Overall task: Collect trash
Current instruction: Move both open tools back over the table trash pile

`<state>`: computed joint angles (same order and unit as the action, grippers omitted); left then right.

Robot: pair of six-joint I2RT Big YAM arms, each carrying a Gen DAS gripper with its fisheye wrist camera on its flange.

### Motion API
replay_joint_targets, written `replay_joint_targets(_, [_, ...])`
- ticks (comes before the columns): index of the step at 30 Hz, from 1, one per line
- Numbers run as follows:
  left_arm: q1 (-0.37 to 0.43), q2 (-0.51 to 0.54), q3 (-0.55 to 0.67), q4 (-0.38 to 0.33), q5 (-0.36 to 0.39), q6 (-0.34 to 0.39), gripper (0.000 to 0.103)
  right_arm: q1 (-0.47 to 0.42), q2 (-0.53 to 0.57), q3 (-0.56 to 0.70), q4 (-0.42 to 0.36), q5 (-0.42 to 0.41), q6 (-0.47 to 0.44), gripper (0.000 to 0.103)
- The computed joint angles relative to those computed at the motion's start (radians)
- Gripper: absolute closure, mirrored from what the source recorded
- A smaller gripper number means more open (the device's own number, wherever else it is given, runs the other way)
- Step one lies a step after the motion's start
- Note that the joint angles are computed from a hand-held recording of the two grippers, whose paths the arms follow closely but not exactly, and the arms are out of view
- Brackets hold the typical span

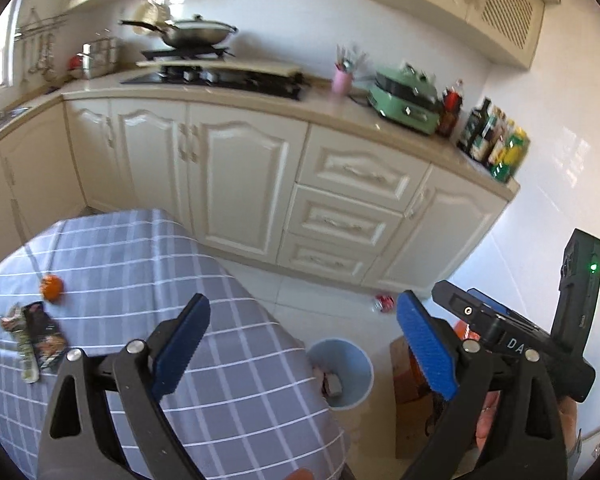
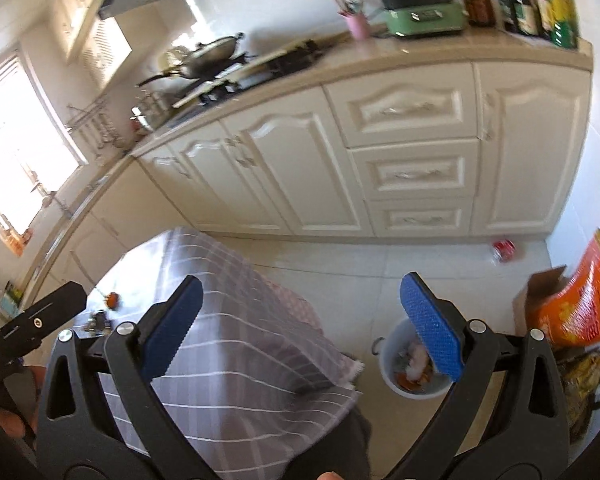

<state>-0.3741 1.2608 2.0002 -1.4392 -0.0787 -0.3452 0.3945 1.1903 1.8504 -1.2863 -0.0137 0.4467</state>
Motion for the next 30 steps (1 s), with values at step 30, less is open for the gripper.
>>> replay_joint_targets(30, [0.746, -0.374, -0.185, 0.052, 0.041, 0.243, 0.005, 0.546, 0.378, 0.552, -0.007, 0.181, -0.126, 0.006])
